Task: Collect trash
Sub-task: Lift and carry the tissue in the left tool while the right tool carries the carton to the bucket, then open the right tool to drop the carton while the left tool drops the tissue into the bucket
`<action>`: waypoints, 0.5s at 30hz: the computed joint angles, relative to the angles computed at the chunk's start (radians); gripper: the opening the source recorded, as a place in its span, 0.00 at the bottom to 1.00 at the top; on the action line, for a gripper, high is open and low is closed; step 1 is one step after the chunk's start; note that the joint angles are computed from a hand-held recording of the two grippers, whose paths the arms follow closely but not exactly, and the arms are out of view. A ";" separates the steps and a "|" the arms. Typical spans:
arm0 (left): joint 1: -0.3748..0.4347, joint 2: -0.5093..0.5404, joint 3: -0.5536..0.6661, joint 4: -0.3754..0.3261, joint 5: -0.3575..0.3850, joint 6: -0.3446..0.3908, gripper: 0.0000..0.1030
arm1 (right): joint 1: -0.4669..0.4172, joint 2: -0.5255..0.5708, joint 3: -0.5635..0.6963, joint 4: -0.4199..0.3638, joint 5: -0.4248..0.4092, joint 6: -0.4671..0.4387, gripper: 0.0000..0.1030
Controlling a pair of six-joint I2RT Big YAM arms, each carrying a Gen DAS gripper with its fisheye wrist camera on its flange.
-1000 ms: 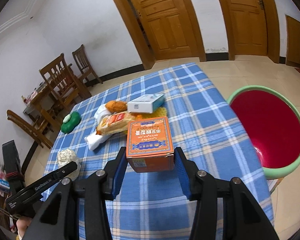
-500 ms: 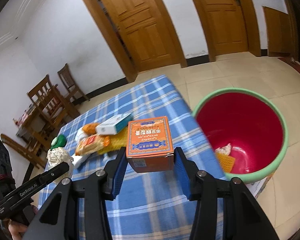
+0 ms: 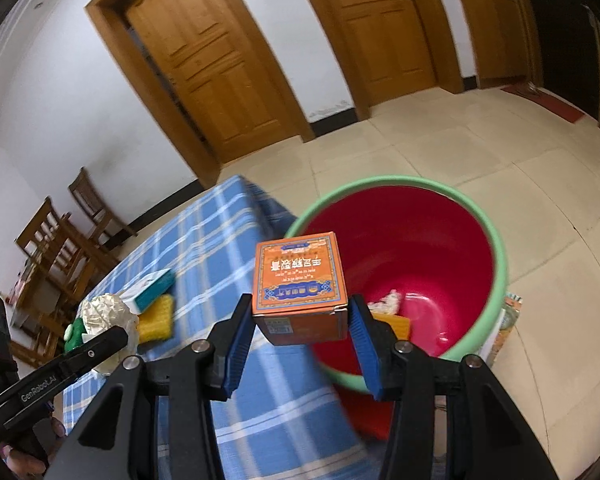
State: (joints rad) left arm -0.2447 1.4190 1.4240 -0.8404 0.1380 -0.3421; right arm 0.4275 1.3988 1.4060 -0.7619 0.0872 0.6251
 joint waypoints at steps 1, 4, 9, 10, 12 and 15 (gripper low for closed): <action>-0.007 0.011 0.011 -0.004 -0.001 0.003 0.41 | -0.009 0.000 -0.004 -0.001 -0.002 0.002 0.49; -0.027 0.051 0.051 -0.018 -0.003 0.021 0.41 | -0.037 0.001 -0.015 -0.009 -0.011 0.006 0.49; -0.058 0.112 0.115 -0.041 -0.014 0.050 0.41 | -0.068 0.011 -0.026 -0.022 -0.025 0.014 0.49; -0.062 0.126 0.131 -0.048 -0.012 0.054 0.41 | -0.073 0.013 -0.030 -0.022 -0.028 0.016 0.49; -0.069 0.147 0.152 -0.055 -0.008 0.060 0.41 | -0.083 0.019 -0.033 -0.023 -0.033 0.020 0.49; -0.079 0.178 0.187 -0.069 -0.008 0.068 0.41 | -0.097 0.026 -0.036 -0.022 -0.045 0.017 0.49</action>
